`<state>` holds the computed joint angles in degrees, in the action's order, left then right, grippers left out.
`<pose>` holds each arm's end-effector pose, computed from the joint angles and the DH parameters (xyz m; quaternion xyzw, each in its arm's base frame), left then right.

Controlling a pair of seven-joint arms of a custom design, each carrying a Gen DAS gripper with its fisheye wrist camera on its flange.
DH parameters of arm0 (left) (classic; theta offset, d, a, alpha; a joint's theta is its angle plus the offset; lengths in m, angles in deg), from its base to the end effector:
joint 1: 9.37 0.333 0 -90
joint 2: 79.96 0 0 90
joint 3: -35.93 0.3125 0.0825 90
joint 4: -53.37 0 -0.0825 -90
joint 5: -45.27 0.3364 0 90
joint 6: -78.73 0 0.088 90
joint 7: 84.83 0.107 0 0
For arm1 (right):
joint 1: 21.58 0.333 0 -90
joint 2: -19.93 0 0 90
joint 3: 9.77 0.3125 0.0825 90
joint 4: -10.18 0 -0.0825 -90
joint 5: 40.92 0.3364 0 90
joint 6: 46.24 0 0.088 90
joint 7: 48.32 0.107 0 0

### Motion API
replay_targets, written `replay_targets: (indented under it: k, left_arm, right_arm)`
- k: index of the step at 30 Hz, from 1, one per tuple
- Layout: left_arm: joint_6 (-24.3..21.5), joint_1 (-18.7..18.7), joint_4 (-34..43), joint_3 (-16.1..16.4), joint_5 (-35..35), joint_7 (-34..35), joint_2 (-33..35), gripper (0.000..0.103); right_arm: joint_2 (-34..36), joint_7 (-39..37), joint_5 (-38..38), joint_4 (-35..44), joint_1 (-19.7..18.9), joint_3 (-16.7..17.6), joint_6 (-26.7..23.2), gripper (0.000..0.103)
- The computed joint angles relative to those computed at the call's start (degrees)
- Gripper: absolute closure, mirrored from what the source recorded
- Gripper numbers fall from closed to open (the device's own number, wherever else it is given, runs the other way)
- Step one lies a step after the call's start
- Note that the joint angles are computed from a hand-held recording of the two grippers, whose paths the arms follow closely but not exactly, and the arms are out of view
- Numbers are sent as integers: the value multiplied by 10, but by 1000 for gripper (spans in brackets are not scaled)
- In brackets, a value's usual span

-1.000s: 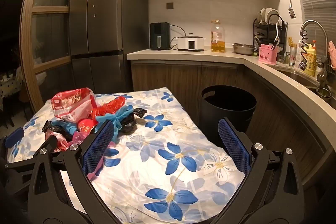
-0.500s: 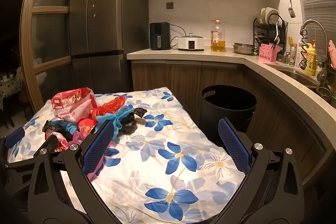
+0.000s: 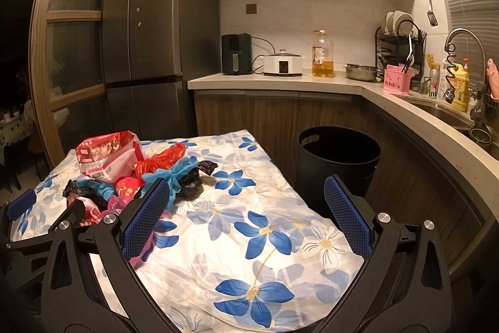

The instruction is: Collect trash

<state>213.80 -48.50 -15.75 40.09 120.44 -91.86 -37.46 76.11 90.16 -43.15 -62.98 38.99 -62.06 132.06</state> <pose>0.6052 -0.4293 0.4080 -0.6538 0.5192 -0.3367 0.4354 0.6393 0.3952 0.4315 -0.6010 0.5577 -0.3762 0.4316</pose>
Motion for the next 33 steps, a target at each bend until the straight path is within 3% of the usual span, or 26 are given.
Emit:
replay_targets:
  k: [33]
  left_arm:
    - [6, 6, -17, -5, 14, -15, -14, 6]
  right_arm:
    - [2, -14, 22, -8, 7, -8, 6, 5]
